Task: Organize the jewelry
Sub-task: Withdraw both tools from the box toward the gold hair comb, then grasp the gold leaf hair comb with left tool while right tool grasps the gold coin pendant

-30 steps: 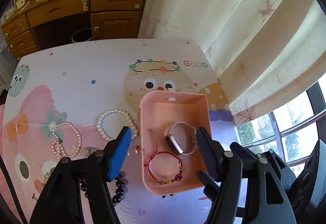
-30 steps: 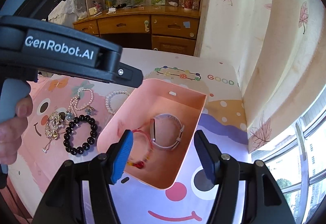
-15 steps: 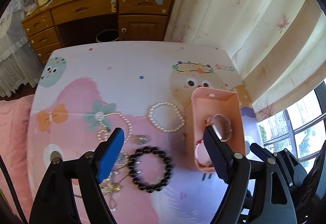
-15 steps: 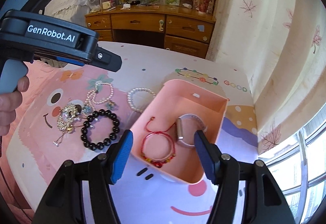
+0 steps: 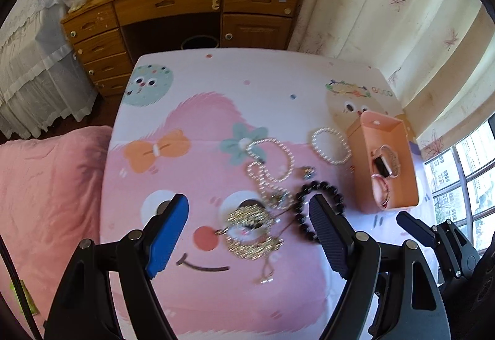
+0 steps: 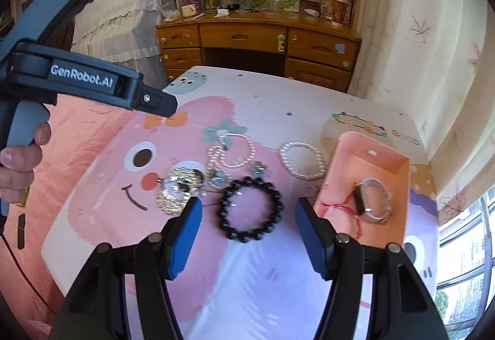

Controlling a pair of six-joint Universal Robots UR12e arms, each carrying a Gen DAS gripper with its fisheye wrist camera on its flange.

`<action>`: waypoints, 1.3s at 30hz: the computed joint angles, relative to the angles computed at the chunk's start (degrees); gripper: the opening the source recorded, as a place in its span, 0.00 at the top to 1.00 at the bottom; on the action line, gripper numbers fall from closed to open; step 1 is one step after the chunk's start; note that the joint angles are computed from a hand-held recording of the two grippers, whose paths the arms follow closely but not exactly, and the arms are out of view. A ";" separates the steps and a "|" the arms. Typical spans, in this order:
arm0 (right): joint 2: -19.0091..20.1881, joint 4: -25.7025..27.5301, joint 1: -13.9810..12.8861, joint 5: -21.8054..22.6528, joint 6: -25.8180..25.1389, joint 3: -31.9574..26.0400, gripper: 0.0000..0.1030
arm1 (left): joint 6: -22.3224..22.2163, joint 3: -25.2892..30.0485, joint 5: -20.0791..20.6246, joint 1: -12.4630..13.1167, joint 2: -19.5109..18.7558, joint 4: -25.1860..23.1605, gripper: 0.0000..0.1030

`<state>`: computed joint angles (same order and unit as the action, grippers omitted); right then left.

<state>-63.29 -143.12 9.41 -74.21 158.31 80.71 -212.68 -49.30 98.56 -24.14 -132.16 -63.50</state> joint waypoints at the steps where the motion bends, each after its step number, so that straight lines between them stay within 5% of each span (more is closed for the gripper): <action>1: -0.07 -0.34 0.35 -0.11 0.36 0.21 0.39 | 0.14 -1.11 0.21 0.15 0.59 0.28 0.24; 9: -0.09 0.25 2.79 1.01 6.17 1.05 0.39 | 3.94 -7.54 0.28 1.32 3.80 1.05 0.24; 18: -0.38 1.45 4.33 2.01 12.18 2.85 0.39 | 10.13 -7.90 -7.75 2.59 3.09 -1.94 0.19; 23: -0.50 -1.10 5.76 -2.71 9.27 5.05 0.39 | 10.90 -7.96 -11.77 2.84 2.34 -0.82 0.05; 30: 0.08 -2.32 7.39 -9.05 4.23 6.11 0.39 | 9.71 -4.22 -12.77 2.52 -0.64 -5.30 0.03; 39: 1.65 -0.98 7.08 -9.14 1.47 4.67 0.40 | 6.81 2.79 -12.25 2.08 -5.17 -11.83 0.01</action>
